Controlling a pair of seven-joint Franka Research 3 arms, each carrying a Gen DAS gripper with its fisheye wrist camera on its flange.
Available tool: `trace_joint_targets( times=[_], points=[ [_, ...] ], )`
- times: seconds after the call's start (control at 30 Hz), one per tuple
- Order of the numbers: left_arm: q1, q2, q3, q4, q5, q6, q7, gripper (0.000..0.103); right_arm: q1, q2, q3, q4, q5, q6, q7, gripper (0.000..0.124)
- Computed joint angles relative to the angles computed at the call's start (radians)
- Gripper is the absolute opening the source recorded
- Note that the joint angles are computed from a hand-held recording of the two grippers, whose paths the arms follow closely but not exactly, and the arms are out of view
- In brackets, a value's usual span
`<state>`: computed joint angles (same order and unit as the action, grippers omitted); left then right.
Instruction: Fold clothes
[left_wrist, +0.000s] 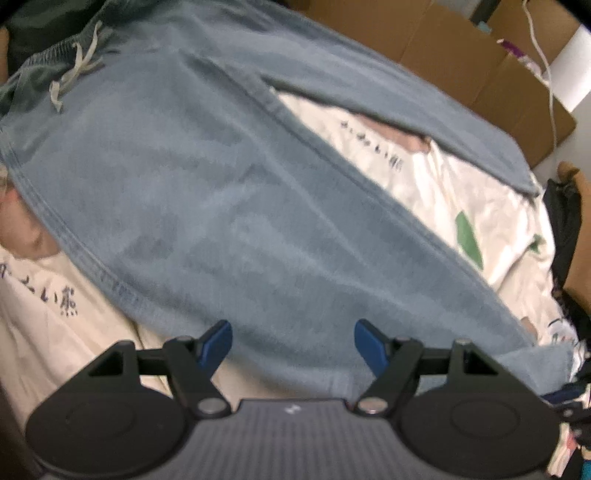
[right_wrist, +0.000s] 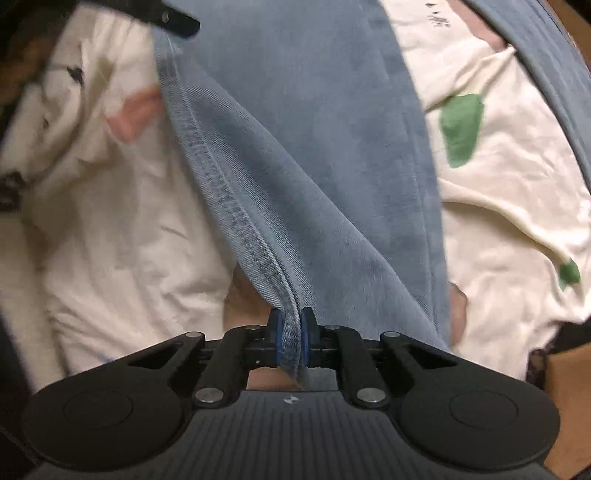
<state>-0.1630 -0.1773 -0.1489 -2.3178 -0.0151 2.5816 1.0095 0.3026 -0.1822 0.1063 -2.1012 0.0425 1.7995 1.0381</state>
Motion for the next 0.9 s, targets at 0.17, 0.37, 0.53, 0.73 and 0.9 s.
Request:
trace_joint_targets(
  times=[0.17, 0.37, 0.53, 0.73, 0.9],
  points=[
    [0.006, -0.009, 0.002, -0.003, 0.006, 0.035, -0.013, 0.075, -0.015, 0.109, -0.024, 0.229, 0.038, -0.256, -0.018, 0.01],
    [0.012, -0.02, 0.007, -0.007, 0.015, 0.041, -0.031, 0.075, -0.027, 0.149, -0.036, 0.295, 0.04, -0.349, 0.001, 0.028],
    [0.016, -0.024, 0.003, -0.011, 0.039, 0.041, -0.046, 0.075, -0.039, 0.121, -0.043, 0.233, 0.045, -0.28, 0.007, 0.029],
    [0.019, -0.02, -0.001, -0.014, 0.069, 0.03, -0.06, 0.075, -0.043, 0.075, -0.036, 0.082, 0.055, -0.077, 0.017, 0.03],
    [0.023, -0.01, -0.008, -0.012, 0.106, 0.019, -0.071, 0.075, -0.042, 0.1, -0.035, 0.024, 0.059, 0.012, 0.011, 0.03]
  ],
)
